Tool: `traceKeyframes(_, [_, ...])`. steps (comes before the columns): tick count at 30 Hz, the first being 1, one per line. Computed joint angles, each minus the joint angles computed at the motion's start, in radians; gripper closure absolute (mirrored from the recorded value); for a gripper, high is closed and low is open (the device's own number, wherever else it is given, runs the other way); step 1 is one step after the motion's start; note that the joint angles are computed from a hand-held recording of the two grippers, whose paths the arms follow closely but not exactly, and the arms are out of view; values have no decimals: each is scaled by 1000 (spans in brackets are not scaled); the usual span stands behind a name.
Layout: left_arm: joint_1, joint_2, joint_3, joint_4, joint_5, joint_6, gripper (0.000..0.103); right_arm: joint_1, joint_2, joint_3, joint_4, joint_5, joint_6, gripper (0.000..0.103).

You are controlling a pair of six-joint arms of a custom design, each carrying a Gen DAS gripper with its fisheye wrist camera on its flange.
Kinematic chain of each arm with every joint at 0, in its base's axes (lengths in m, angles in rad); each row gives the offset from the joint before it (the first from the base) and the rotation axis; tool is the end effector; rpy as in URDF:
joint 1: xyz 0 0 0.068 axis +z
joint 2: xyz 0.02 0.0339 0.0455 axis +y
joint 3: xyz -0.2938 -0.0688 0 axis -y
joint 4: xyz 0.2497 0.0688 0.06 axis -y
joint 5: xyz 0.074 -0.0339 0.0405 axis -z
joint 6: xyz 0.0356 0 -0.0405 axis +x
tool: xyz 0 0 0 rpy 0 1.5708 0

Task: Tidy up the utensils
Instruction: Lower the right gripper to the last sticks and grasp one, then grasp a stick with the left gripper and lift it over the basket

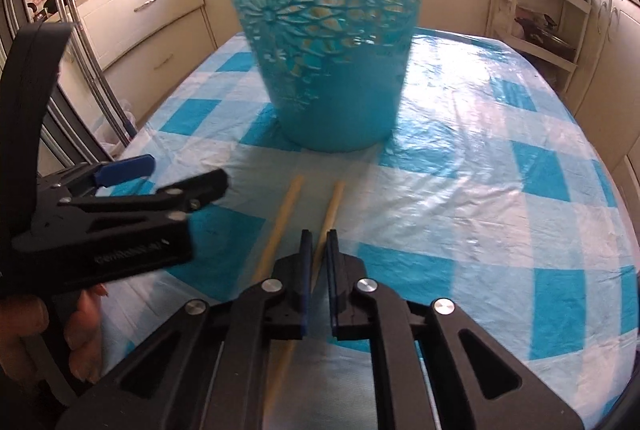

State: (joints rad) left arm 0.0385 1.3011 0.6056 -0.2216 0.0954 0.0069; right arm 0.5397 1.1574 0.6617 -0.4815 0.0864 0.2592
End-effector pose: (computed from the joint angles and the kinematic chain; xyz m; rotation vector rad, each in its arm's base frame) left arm 0.2384 0.0058 0.1959 0.0009 2.4847 -0.0994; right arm 0.1829 0.1060 0.2258 -0.3237 2.5345 0.2021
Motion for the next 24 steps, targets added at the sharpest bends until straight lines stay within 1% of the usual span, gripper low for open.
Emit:
traceKeyframes(3, [-16,-34,-12,-4,-3,17,16,-88,-58,-21,-37,-39,-52,96])
traceKeyframes(5, [-38,-48,-4,-43,14,19,16,-146,-102,-38,-59,-69,-87,96])
traceKeyframes(7, [-95,-69,1,-83,26,-1,16,-206,-134,-54,-69,-107,-115,96])
traceKeyframes(11, [-222,-63,29,-111,-48,-59,16,-278,-154,-67,-65,-158,-121,96])
traceKeyframes(13, [-272,-33,56,-125,-99,-95,20,-300,-152,-66,-63,-184,-126,96])
traceKeyframes(15, [-293,2,81,-144,-120,-119,38,-316,-160,-72,-60,-204,-133,96])
traceKeyframes(16, [-301,21,89,-147,-126,-129,42,-330,-164,-76,-58,-220,-137,96])
traceKeyframes(17, [-304,34,94,-150,-130,-133,53,-339,-165,-76,-58,-231,-140,96])
traceKeyframes(19, [-330,39,92,-150,-166,-139,64,-367,-165,-79,-56,-256,-146,96])
traceKeyframes(20, [-340,38,91,-150,-175,-137,72,-379,-166,-80,-56,-269,-150,96])
traceKeyframes(21, [-345,44,96,-149,-172,-136,82,-385,-166,-82,-55,-277,-151,96])
traceKeyframes(23, [-349,44,100,-158,-159,-134,94,-385,-164,-82,-51,-279,-152,95])
traceKeyframes(24, [-353,45,104,-162,-155,-131,96,-390,-158,-79,-47,-285,-157,93])
